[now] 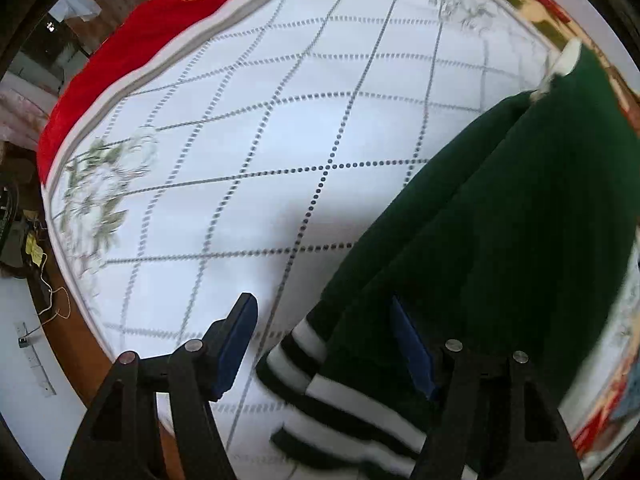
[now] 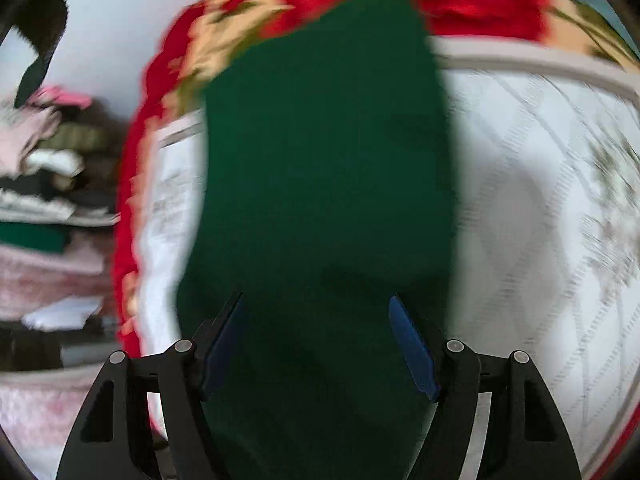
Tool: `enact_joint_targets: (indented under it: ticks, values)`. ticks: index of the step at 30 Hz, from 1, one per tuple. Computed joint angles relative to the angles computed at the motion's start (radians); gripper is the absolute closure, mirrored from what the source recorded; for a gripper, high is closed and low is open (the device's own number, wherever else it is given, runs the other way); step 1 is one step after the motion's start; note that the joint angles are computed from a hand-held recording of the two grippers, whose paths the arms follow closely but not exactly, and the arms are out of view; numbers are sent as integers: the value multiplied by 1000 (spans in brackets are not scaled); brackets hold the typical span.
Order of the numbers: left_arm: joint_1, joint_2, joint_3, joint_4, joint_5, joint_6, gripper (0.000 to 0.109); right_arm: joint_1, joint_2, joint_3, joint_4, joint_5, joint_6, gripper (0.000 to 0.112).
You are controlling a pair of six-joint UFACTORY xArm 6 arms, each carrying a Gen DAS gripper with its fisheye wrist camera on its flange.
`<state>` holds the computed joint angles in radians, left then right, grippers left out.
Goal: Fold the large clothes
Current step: 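Grasp the jacket hem with the left gripper while the right gripper smooths the fold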
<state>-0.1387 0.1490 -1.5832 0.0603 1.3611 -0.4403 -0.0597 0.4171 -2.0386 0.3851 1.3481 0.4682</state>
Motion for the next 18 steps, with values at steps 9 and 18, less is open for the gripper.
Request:
enact_joint_targets:
  ticks: [9, 18]
  values:
    - [5, 15, -39, -3, -34, -9, 41, -50, -118, 436, 309, -322, -116, 82]
    - [73, -218, 114, -110, -2, -48, 41, -89, -573, 791, 100, -143, 142, 102]
